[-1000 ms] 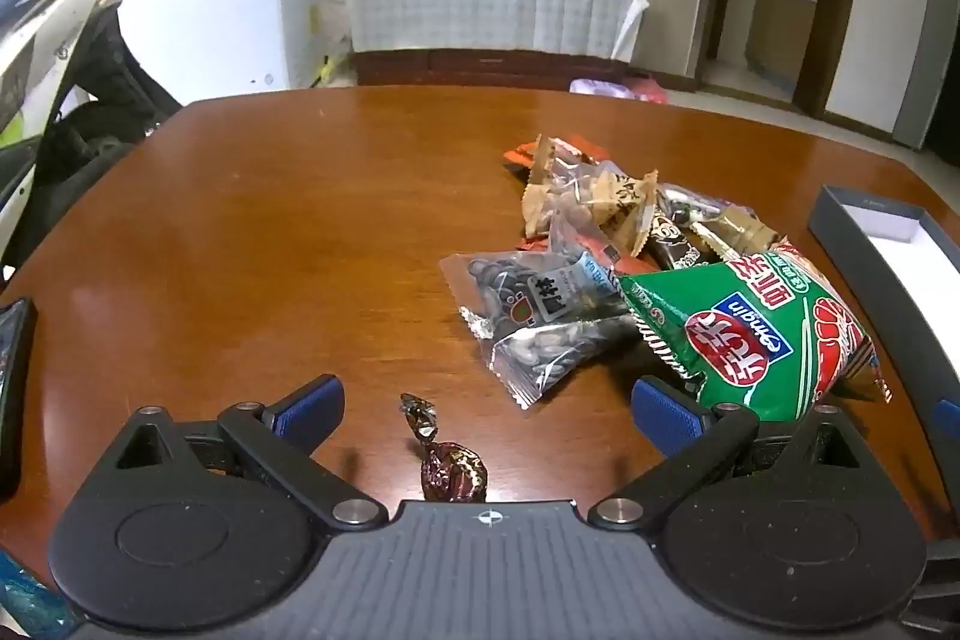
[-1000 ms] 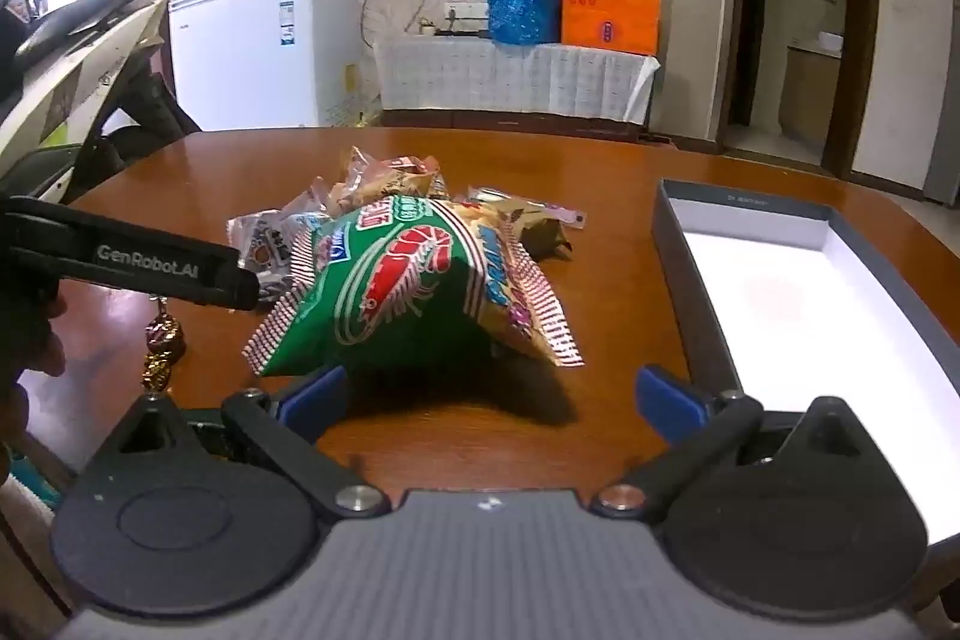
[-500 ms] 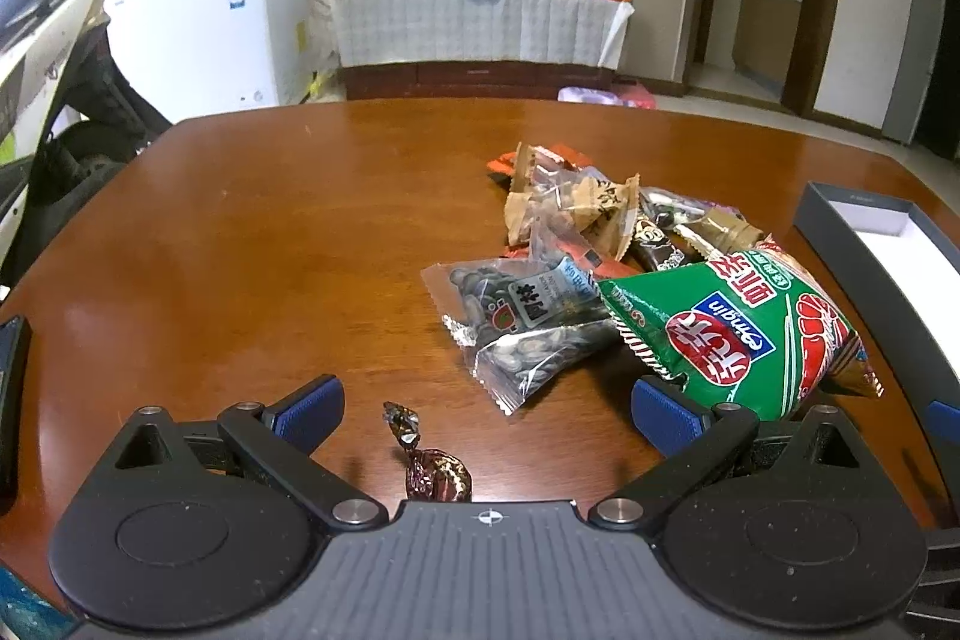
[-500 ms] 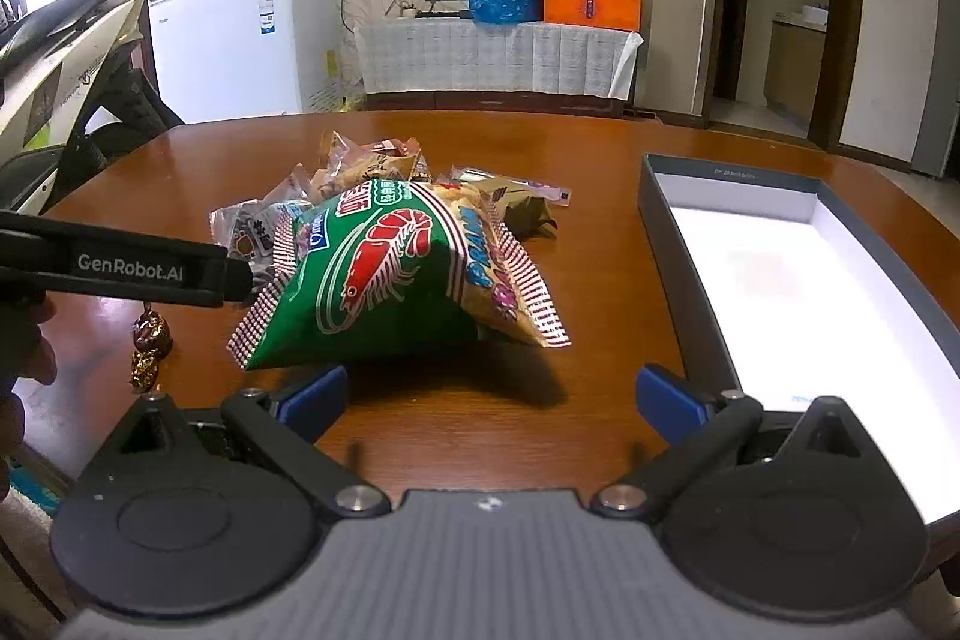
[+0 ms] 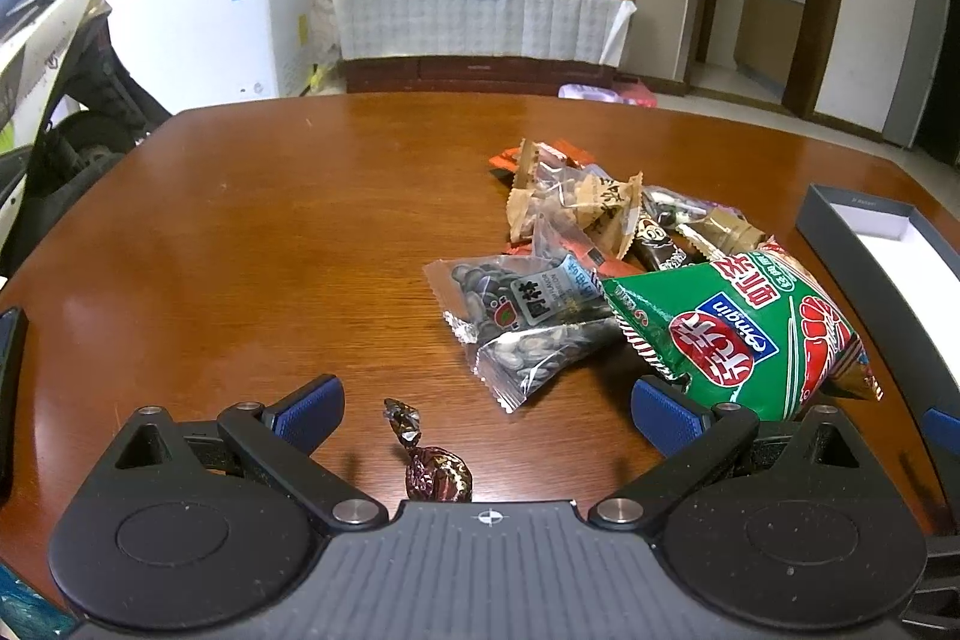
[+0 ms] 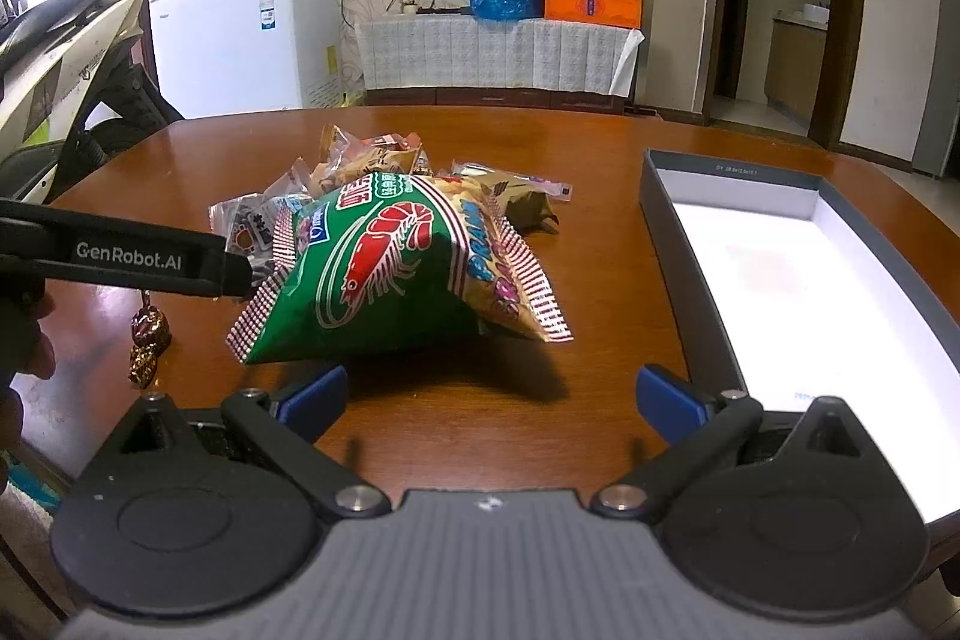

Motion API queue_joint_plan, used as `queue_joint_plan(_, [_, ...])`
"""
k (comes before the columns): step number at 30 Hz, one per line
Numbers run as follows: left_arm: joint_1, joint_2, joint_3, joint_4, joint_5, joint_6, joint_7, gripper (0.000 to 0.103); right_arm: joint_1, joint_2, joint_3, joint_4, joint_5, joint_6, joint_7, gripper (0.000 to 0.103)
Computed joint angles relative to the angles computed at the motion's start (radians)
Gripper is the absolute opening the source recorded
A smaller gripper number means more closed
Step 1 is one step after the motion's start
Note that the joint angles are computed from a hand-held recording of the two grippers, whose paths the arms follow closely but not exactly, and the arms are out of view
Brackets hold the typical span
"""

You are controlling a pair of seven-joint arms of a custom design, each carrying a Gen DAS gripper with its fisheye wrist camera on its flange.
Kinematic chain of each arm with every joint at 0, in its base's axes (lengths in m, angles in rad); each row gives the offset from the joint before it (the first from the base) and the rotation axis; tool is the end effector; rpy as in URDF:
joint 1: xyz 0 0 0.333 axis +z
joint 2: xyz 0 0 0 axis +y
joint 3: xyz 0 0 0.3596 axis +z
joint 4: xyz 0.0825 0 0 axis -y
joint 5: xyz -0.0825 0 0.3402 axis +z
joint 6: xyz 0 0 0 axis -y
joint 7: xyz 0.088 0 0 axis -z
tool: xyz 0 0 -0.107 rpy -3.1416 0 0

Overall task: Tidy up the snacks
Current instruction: 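Approach the wrapped chocolate with the left gripper and the green chip bag with the right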

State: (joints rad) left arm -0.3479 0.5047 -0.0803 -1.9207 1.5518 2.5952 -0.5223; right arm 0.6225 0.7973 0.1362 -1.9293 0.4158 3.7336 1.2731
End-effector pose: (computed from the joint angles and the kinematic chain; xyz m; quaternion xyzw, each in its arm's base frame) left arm 0.5600 -0.2716 0.3038 -0.7474 0.5256 -0.2453 0.3238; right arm 0.5240 0.3959 0.2580 -0.7604 0.4542 -0.2322 0.4019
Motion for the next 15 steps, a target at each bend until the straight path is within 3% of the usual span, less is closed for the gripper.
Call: queue_joint_plan(15, [-0.001, 0.002, 0.002, 0.003, -0.003, 0.004, 0.001, 0.103, 0.003, 0.003, -0.004, 0.009, 0.004, -0.008, -0.002, 0.103])
